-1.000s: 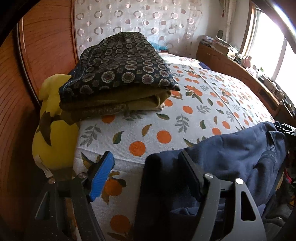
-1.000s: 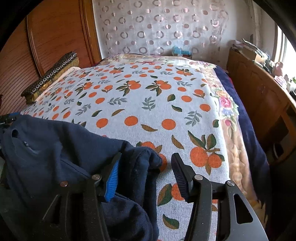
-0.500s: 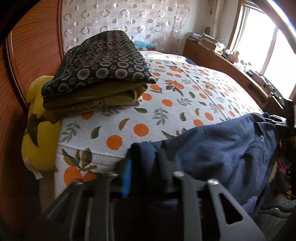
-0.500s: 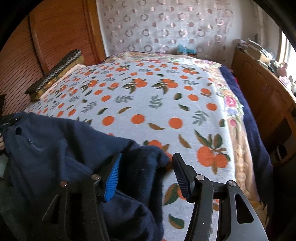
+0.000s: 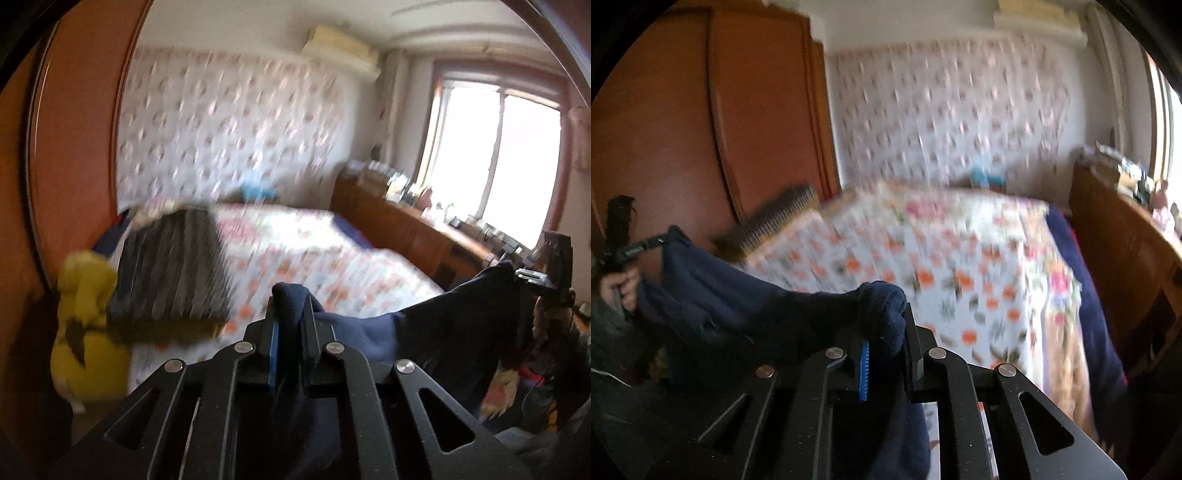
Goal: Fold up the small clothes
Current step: 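Raise the navy shirt high with both tools, holding it suspended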
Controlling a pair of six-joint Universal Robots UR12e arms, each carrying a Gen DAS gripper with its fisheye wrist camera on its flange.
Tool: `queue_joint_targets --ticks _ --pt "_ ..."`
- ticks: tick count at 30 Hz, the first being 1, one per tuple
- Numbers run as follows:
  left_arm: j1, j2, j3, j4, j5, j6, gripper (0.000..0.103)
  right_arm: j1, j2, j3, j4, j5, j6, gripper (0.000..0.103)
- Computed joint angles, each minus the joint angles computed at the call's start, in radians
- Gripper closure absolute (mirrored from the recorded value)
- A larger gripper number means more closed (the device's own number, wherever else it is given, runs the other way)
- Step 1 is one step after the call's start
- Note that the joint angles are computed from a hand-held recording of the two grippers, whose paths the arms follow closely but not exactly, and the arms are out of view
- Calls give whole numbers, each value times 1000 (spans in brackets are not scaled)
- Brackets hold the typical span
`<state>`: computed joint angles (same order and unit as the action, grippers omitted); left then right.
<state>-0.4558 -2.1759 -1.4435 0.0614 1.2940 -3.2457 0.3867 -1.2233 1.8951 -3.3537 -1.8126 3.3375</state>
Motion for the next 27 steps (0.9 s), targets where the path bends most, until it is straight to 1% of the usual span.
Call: queue_joint_targets --ticks 2,5,7,10,13,15,18,21,25,27 --pt "0 10 9 58 -29 -23 93 15 -23 5 -49 -36 -7 90" --pt "-2 21 26 112 -36 -24 93 36 -56 8 -129 -67 -56 90" --pt "-1 28 42 135 -34 -20 93 52 -76 3 -173 -106 -100 90" --pt "6 36 64 165 -35 -24 93 72 -108 -4 -213 -160 -160 90" --pt "11 46 83 194 -26 -19 93 88 -137 -8 -246 -191 -207 90" --pt "13 52 95 208 -24 -14 93 105 -152 -12 -265 -228 -247 90" --pt "10 55 115 229 -2 6 93 132 -166 -24 -291 -291 -309 90" --pt "10 52 135 235 1 18 93 151 -176 -34 -295 -339 -355 90" --pt "4 37 158 229 3 36 93 183 -166 -48 -287 -380 -381 90" --pt "3 27 170 217 -3 36 93 185 -148 -61 -282 -398 -379 90"
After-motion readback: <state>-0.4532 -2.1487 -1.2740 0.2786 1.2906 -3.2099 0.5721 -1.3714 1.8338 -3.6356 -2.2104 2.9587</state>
